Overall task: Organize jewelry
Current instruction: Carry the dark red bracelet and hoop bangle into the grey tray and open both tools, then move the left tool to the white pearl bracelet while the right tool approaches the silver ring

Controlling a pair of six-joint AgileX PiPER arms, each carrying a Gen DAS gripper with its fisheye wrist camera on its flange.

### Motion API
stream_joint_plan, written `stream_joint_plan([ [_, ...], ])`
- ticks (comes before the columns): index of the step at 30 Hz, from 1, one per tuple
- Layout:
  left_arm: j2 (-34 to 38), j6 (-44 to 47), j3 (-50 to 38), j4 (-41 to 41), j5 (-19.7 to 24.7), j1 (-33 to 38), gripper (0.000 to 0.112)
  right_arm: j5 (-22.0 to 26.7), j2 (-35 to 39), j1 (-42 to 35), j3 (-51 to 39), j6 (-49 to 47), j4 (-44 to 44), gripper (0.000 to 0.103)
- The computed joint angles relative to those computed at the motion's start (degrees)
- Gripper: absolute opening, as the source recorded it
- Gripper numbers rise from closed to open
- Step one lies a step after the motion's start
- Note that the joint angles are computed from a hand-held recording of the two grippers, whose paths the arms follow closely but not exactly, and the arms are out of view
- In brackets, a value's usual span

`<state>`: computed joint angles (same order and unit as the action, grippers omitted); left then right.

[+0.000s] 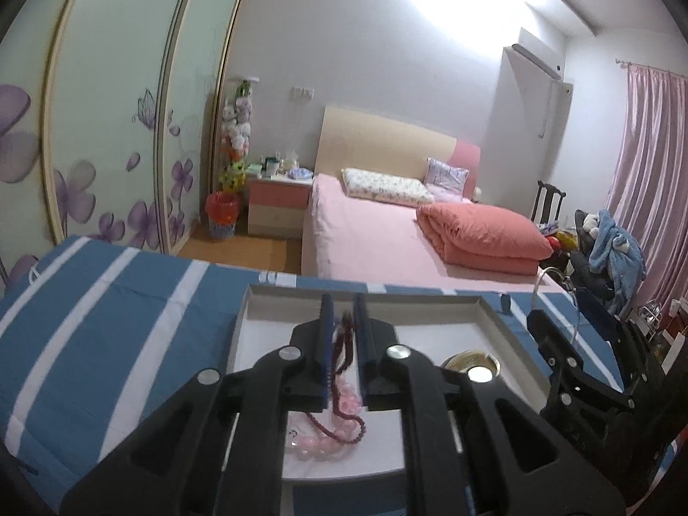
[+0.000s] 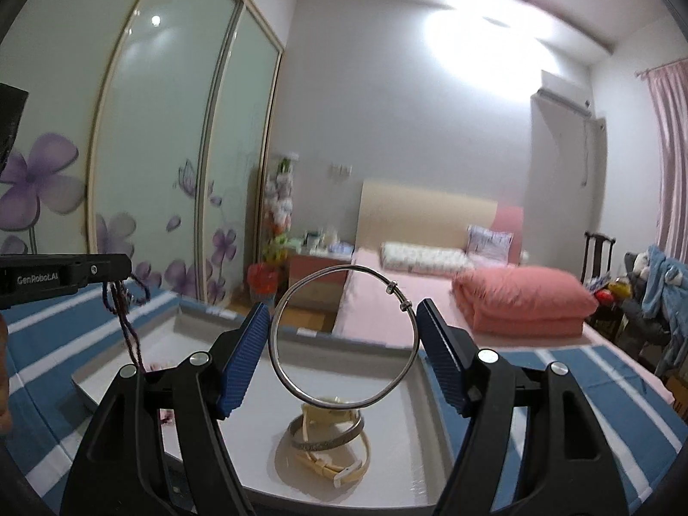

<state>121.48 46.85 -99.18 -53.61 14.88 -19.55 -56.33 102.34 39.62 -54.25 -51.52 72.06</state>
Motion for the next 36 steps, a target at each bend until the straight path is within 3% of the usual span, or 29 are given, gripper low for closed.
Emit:
stream_joint_plan([
  [2,1.19,0.50,-1.00,-0.73,0.44,0.38,0.034,2.95,0.56,-0.82,-1.50,-2.90,2.51,0.071],
  [11,2.68,2.09,-1.84,-4.01,0.84,1.59,0.036,12.09,1.68,-3.81,-6.72,-13.22,12.71,0.071],
  [13,2.51,3.00,-1.53,-5.10,0.73,1.79,0.038,13.62,0.96,-5.10,-5.99,-12.05,11.88,0.078],
  [22,-3.35,9.92,5.62,-10.99,-0.10,2.51,0.040,11.53,-4.43,-3.27,-0.93,-7.46,9.91,0.082],
  [26,-7.98,12.92,11.95,-12.16,3.78,4.00,0.040,8.67,-9.93,0.77,3.87,-6.15,12.24,0.082],
  [32,-12.62,12.47,20.70,-5.42,11.25,3.57,0.040,1.12,-16.62,10.04,9.84,-6.08,19.27,0.082],
  [36,-13.26,11.16,25.01,1.05,11.69,0.77,0.040,-2.89,-20.02,15.62,13.98,-1.45,21.69,0.085],
])
